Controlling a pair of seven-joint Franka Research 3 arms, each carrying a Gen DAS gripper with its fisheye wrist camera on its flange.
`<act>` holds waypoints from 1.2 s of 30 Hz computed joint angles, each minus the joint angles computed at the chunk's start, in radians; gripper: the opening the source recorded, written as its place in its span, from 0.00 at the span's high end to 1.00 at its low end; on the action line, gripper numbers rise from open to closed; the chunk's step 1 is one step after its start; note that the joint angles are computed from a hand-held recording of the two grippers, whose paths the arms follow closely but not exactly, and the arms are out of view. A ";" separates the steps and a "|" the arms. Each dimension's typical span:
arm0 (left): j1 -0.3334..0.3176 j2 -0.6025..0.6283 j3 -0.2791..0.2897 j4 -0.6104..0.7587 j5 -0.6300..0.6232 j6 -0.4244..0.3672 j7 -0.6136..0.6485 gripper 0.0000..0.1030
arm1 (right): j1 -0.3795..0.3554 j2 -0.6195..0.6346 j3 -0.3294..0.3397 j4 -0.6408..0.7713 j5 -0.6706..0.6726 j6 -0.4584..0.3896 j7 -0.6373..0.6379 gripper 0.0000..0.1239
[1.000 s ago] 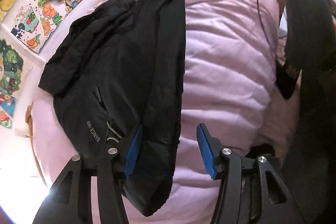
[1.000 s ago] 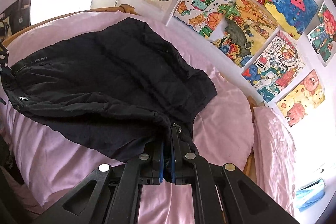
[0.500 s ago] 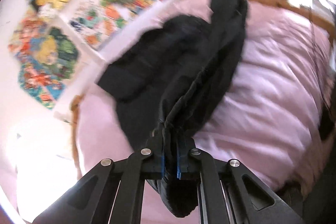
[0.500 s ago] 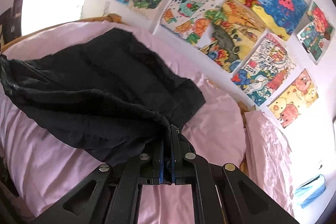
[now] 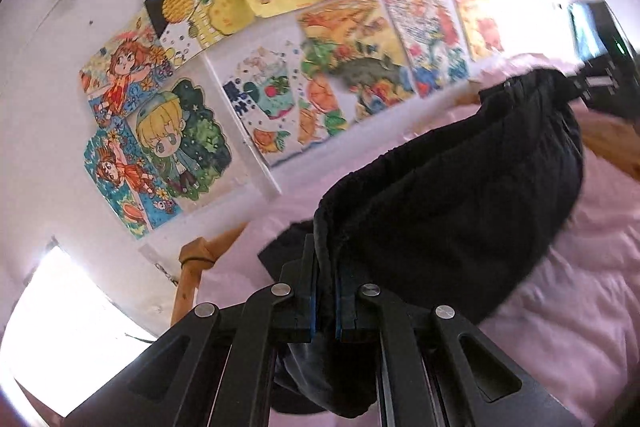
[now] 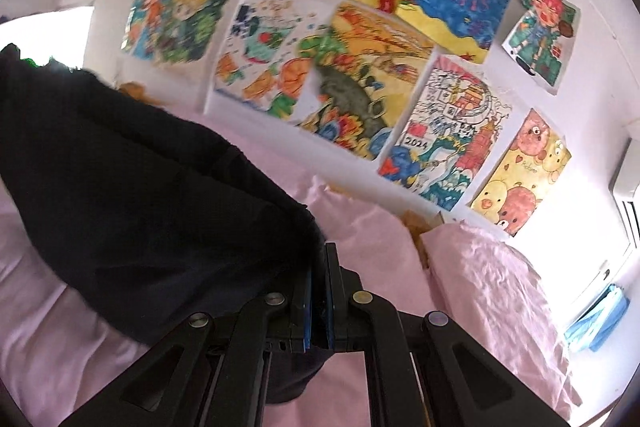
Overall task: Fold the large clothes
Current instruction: 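Lower the folded hem onto the jacket and open both grippers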
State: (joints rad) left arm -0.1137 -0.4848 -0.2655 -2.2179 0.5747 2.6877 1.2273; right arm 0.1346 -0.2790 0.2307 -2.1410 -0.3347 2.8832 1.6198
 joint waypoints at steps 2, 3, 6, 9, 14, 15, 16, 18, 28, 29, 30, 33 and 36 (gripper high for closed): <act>0.031 0.064 -0.012 0.059 0.020 0.014 -0.032 0.96 | -0.041 0.054 0.025 0.047 -0.061 0.022 0.057 0.95; 0.049 0.095 -0.020 0.086 0.040 0.022 -0.054 0.96 | -0.061 0.091 0.036 0.081 -0.103 0.028 0.101 0.95; 0.089 0.190 -0.038 0.168 0.116 0.042 -0.139 0.96 | -0.072 0.173 0.036 0.160 -0.220 0.043 0.219 0.95; 0.097 0.280 -0.030 0.241 0.182 0.046 -0.228 0.96 | -0.056 0.257 0.015 0.237 -0.312 0.050 0.316 0.95; 0.063 0.411 0.018 0.340 0.222 0.025 -0.312 0.96 | 0.011 0.389 -0.053 0.353 -0.392 0.047 0.399 0.95; 0.052 0.437 0.030 0.361 0.217 0.010 -0.313 0.96 | 0.026 0.423 -0.065 0.384 -0.391 0.044 0.404 0.95; 0.041 0.460 0.042 0.379 0.204 -0.002 -0.309 0.96 | 0.040 0.449 -0.077 0.409 -0.383 0.038 0.400 0.95; 0.022 0.512 0.063 0.420 0.170 -0.035 -0.286 0.96 | 0.063 0.499 -0.095 0.459 -0.353 0.021 0.384 0.95; -0.024 0.640 0.127 0.505 0.110 -0.088 -0.233 0.96 | 0.195 0.667 -0.225 0.606 -0.265 -0.014 0.355 0.95; -0.024 0.653 0.130 0.513 0.099 -0.089 -0.227 0.96 | 0.212 0.679 -0.247 0.613 -0.267 -0.004 0.364 0.95; -0.025 0.660 0.132 0.516 0.088 -0.089 -0.222 0.96 | 0.221 0.691 -0.258 0.621 -0.254 -0.002 0.359 0.95; -0.026 0.690 0.138 0.536 0.054 -0.100 -0.206 0.96 | 0.263 0.725 -0.307 0.644 -0.239 -0.002 0.346 0.95; -0.032 0.718 0.150 0.551 0.052 -0.097 -0.218 0.96 | 0.297 0.759 -0.344 0.665 -0.211 -0.007 0.319 0.95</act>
State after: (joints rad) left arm -0.1454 0.2333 -0.1160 -1.6665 0.6267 2.5902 1.0095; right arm 0.4320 0.4796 -0.1133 -1.4756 -0.5455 2.8764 1.9391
